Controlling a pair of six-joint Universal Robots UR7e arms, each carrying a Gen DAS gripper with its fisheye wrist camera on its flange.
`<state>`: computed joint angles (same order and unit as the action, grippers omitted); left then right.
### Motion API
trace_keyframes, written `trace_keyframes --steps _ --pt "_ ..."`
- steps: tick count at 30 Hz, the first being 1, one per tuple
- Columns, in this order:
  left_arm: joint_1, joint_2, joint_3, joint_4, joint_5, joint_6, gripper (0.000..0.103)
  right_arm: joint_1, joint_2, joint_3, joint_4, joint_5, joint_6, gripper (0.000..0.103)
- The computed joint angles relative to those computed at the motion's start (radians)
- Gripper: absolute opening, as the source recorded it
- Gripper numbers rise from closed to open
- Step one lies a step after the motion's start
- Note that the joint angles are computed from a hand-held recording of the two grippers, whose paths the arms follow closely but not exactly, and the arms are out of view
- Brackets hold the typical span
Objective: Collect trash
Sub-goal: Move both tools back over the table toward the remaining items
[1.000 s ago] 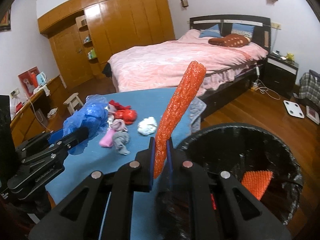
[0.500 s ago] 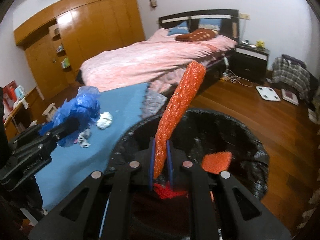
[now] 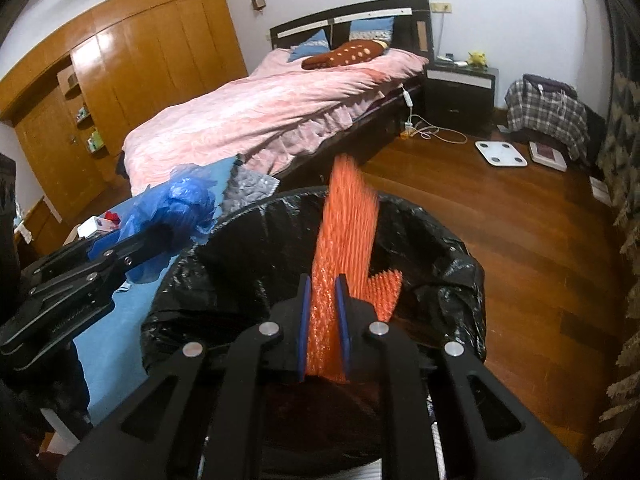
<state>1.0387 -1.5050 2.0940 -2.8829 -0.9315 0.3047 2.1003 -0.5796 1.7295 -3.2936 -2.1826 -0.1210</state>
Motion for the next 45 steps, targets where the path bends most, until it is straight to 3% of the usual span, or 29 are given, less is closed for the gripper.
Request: trace_keyframes --steps 2,6,11,17,26,33,39,45 --pt "0.005 0.009 -0.010 0.007 -0.010 0.005 0.047 -0.004 -0.002 0.003 -0.004 -0.005 0.007 0.027" --pt "0.009 0.004 -0.013 0.002 -0.026 0.015 0.062 -0.004 -0.005 0.010 -0.019 -0.030 0.011 0.044" --pt "0.015 -0.035 -0.003 -0.024 -0.001 0.010 0.084 0.009 0.004 0.004 -0.057 -0.061 0.014 0.088" --pt "0.023 -0.096 0.006 -0.054 0.063 0.020 0.095 0.038 0.027 -0.037 -0.058 -0.053 -0.009 0.094" --pt "0.059 -0.207 0.010 -0.087 0.173 0.062 0.097 0.093 0.121 -0.174 0.007 -0.019 -0.038 0.097" --pt "0.128 -0.260 -0.004 -0.147 0.247 0.115 0.097 0.136 0.230 -0.332 0.104 0.034 -0.073 0.097" --pt "0.198 -0.274 -0.024 -0.192 0.262 0.151 0.097 0.170 0.341 -0.489 0.171 0.078 -0.121 0.097" --pt "0.281 -0.266 -0.049 -0.221 0.251 0.182 0.097 0.185 0.472 -0.670 0.276 0.116 -0.111 0.097"
